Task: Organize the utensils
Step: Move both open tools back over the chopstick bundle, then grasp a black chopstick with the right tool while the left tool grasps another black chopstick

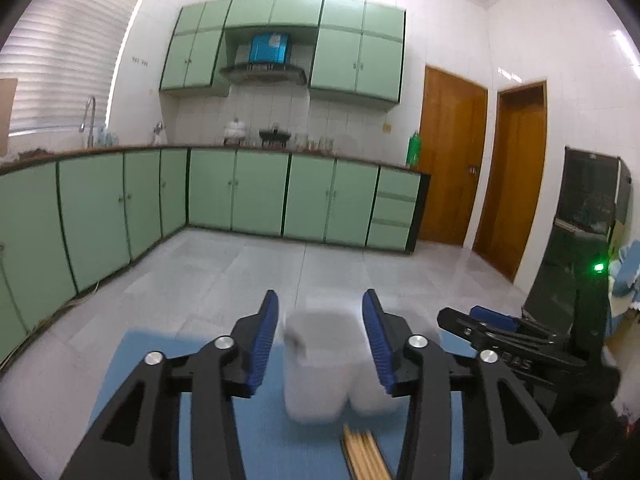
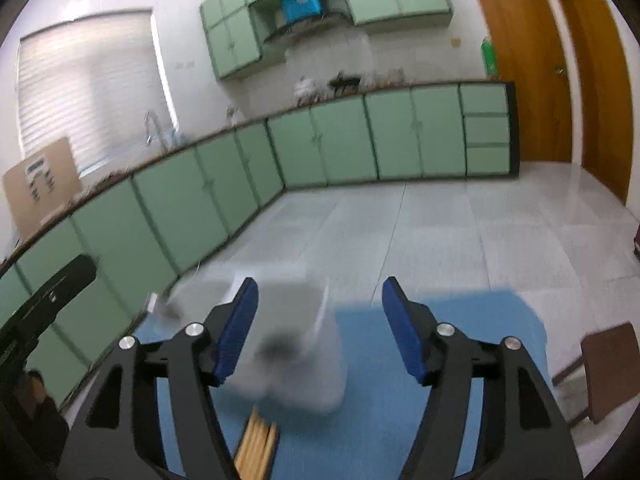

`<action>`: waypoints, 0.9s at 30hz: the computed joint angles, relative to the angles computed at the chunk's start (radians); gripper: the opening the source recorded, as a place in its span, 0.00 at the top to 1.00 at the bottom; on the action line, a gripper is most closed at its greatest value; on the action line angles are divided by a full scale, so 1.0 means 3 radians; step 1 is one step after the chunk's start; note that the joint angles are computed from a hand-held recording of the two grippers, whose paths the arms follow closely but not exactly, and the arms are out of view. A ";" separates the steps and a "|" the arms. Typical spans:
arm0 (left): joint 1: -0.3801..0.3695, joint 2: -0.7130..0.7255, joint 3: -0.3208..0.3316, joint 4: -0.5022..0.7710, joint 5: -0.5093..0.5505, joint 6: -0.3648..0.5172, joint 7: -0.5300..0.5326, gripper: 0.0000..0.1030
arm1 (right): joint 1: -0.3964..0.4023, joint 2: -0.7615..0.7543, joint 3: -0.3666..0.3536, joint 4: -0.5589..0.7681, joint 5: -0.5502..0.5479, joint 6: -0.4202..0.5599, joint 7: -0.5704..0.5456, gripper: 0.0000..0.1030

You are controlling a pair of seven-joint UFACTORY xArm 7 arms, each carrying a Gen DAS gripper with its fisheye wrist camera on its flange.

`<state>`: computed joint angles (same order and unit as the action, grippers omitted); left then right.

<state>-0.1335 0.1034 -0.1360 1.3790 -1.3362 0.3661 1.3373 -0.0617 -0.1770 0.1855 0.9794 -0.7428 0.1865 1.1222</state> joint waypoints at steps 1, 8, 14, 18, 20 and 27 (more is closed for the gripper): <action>0.0022 -0.0134 0.0022 -0.0197 0.0064 0.0089 -0.0051 0.54 | 0.0140 -0.0115 -0.0059 -0.0142 0.0252 0.0084 -0.0206 0.33; -0.0056 -0.0757 0.0245 -0.1292 0.1043 0.0347 -0.0755 0.49 | 0.0702 -0.0769 -0.0005 -0.0999 0.1440 0.0466 -0.0805 0.31; -0.0181 -0.1030 0.0405 -0.1791 0.1418 0.0330 -0.0988 0.48 | 0.0756 -0.1142 0.0441 -0.1281 0.1531 0.0831 -0.0618 0.35; -0.0251 -0.1120 0.0446 -0.1962 0.1657 0.0320 -0.1184 0.48 | 0.0831 -0.1186 0.0511 -0.1300 0.1569 0.0930 -0.0564 0.40; -0.0283 -0.1179 0.0491 -0.2025 0.1708 0.0341 -0.1233 0.48 | 0.0868 -0.1204 0.0524 -0.1305 0.1581 0.0939 -0.0542 0.42; -0.0337 -0.1294 0.0563 -0.2171 0.1958 0.0387 -0.1443 0.48 | 0.1013 -0.1220 0.0502 -0.1305 0.1626 0.1021 -0.0662 0.49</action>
